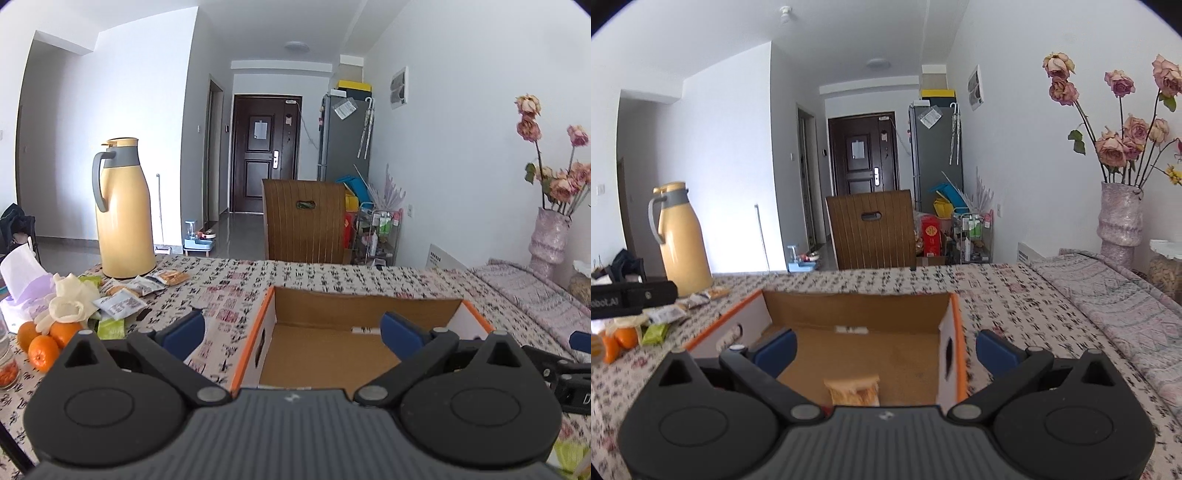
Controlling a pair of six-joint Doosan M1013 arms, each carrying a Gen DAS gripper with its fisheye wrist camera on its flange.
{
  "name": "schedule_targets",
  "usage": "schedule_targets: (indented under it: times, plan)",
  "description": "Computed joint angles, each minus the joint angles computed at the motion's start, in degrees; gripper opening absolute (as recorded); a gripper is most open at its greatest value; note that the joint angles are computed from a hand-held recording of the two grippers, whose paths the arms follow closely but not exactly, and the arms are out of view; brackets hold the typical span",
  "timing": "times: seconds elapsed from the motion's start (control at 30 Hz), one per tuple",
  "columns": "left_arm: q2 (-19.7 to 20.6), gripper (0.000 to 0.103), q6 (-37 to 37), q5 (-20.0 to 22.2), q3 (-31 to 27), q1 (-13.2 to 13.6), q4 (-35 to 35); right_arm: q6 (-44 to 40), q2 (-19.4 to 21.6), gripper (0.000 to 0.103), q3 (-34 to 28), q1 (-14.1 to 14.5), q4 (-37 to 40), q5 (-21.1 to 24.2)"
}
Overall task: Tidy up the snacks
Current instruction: 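Return the right gripper to the pile and grasp a green-and-white bar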
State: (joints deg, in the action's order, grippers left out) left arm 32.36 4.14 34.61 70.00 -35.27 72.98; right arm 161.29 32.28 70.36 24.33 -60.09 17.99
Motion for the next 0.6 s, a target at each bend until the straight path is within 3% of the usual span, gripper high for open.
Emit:
schedule_targets:
  times: [0.6]
  plan:
    - [-5.5, 0.103, -5.2, -3.6, 13.6, -1.4, 2.5, 4.5, -7.8, 0.103, 15.9, 0.3, -2.8, 2.8]
